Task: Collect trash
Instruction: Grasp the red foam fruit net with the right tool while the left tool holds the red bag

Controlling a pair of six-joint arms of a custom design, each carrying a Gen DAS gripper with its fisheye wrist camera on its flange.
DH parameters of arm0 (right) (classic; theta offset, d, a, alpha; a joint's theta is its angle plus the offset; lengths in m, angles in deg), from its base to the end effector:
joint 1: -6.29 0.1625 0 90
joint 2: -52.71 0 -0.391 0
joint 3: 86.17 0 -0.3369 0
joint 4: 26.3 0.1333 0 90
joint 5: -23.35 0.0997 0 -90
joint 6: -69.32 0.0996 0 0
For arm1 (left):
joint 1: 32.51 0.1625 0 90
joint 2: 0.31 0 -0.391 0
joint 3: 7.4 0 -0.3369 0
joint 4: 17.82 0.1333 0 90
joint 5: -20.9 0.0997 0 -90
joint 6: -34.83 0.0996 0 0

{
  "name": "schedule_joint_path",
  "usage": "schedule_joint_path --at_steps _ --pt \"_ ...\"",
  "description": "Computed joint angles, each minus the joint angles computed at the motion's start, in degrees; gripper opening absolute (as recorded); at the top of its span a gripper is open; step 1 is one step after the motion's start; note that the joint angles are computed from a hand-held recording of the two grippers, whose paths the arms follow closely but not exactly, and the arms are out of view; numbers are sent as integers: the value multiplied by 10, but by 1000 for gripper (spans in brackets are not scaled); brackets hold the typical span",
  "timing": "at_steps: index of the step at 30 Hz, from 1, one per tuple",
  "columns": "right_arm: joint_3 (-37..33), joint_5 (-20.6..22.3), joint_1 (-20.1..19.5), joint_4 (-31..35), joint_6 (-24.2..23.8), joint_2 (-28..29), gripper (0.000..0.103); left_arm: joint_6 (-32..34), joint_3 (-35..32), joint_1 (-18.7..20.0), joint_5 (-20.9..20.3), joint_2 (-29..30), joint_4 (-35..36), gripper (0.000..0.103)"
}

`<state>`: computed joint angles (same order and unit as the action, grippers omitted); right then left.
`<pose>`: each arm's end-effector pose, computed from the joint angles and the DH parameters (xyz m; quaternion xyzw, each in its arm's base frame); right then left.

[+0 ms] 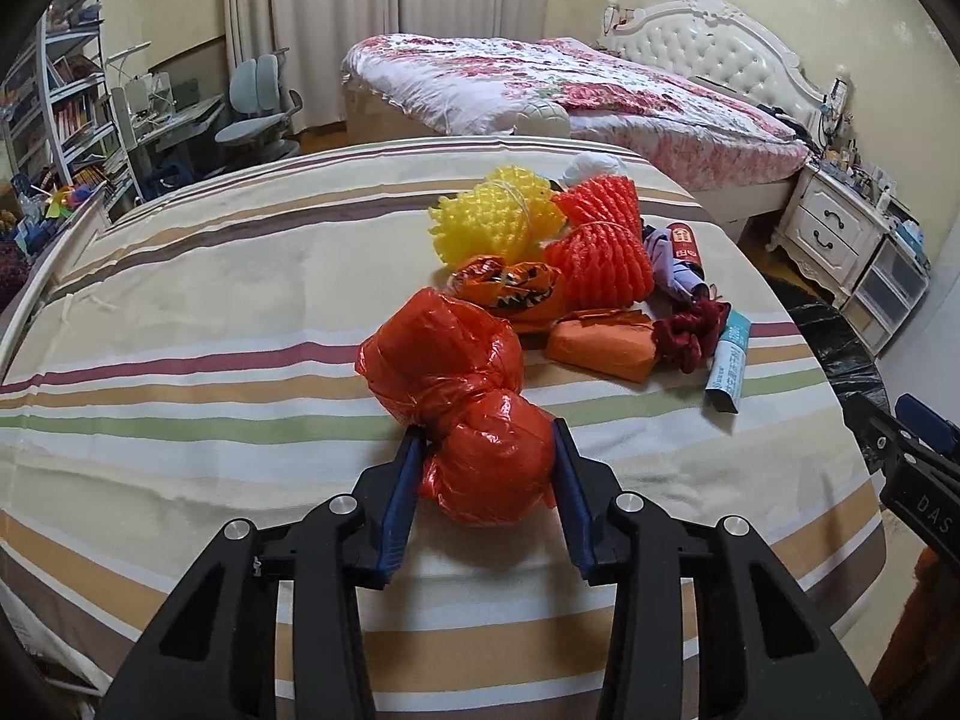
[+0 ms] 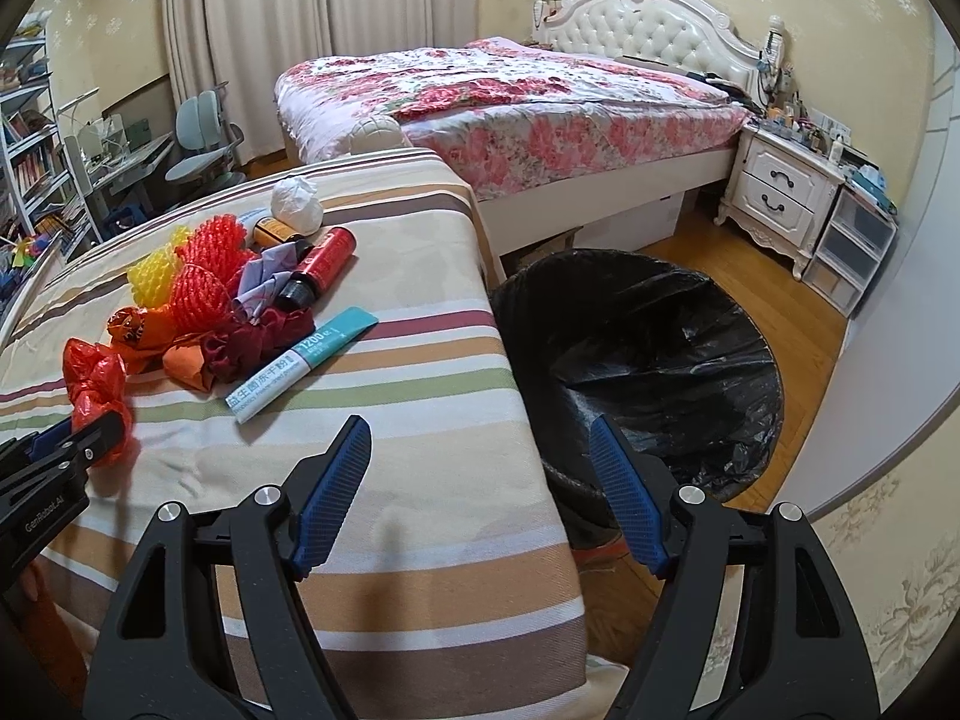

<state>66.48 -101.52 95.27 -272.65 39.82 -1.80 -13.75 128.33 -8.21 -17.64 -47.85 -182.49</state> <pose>0.0710 -0.3026 0.1890 0.0638 -0.8438 0.3788 0.3747 -0.2385 -0.3394 0.0306 0.1837 0.8770 -0.3046 0.3230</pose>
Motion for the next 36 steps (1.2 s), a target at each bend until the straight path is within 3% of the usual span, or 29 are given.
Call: schedule_joint_path --at_steps 6,21,30,36 --pt "-19 -10 29 29 6 2 74 -24 10 -1 45 -24 40 42" --pt "-132 -25 121 145 -2 33 74 -25 6 47 116 -74 80 42" --pt "-199 -21 143 233 13 58 69 -9 4 76 144 -98 81 42" --pt "-226 -18 143 276 30 75 59 -4 6 88 149 -110 83 42"
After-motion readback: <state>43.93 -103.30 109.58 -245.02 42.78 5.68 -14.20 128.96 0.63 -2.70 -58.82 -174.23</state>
